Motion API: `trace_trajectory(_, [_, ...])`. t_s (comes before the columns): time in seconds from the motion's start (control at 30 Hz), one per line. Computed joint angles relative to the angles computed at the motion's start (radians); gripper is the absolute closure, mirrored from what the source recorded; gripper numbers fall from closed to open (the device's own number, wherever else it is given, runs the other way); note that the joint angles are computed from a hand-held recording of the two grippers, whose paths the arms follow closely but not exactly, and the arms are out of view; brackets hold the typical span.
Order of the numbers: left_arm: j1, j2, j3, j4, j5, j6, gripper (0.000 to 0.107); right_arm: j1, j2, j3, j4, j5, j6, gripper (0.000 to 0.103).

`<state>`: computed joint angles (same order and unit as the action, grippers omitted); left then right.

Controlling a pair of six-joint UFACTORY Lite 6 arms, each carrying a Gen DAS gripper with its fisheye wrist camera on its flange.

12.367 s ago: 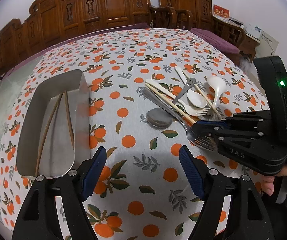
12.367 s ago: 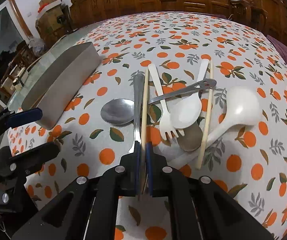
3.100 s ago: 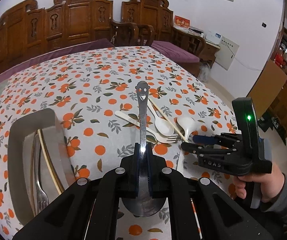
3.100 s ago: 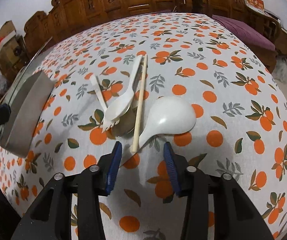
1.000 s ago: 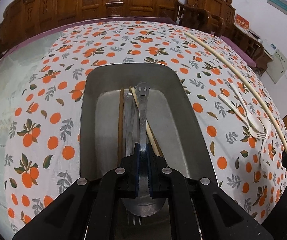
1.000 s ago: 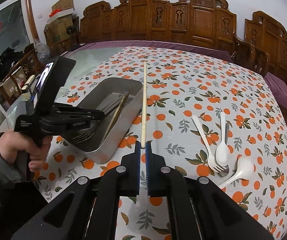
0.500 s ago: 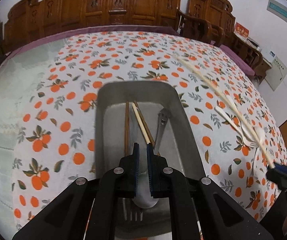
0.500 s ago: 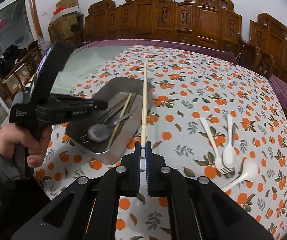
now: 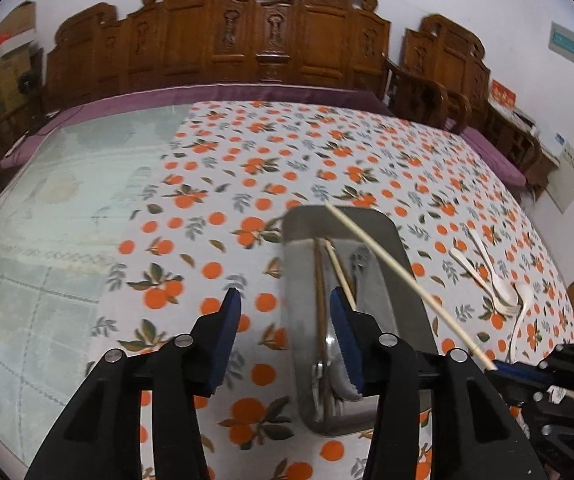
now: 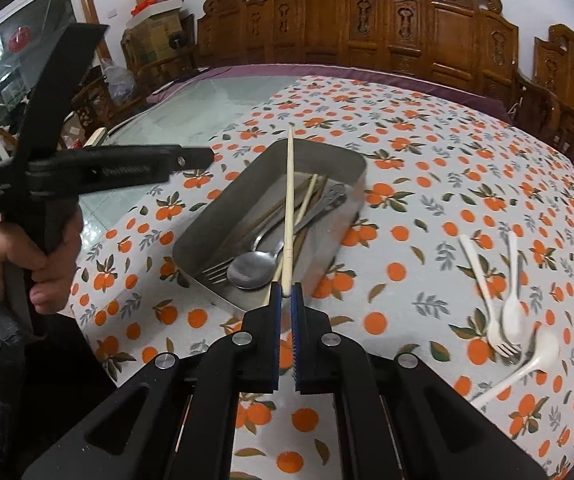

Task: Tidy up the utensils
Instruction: 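Lower the chopstick into the tray and open the right gripper, then grasp the large white plastic ladle-spoon by its handle with the right gripper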

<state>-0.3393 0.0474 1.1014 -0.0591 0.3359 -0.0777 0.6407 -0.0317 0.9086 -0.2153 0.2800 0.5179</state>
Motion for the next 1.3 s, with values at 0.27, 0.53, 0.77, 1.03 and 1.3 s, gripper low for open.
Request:
trace_trajectory(0.27, [0.043,-0.024,-0.002,0.046,-0.018,-0.034,0.03,-0.02,0.144,0.123,0.139,0.017,-0.135,0.097])
trace_trajectory(0.53, [0.076,-0.017,0.006,-0.041,-0.021,0.05,0.024,-0.049,0.271,0.22,0.322,0.006,-0.308,0.097])
trace_trajectory(0.77, [0.078,-0.012,0.007,-0.045,-0.022,0.054,0.012,-0.044,0.308,0.239,0.471,-0.013,-0.465,0.094])
trace_trajectory(1.03, [0.052,-0.001,0.01,0.031,-0.025,-0.016,0.012,-0.057,0.288,0.218,0.502,-0.033,-0.52,0.079])
trace_trajectory(1.3, [-0.008,-0.014,0.013,0.053,-0.028,-0.045,0.012,-0.109,0.043,0.023,0.275,-0.042,-0.335,0.078])
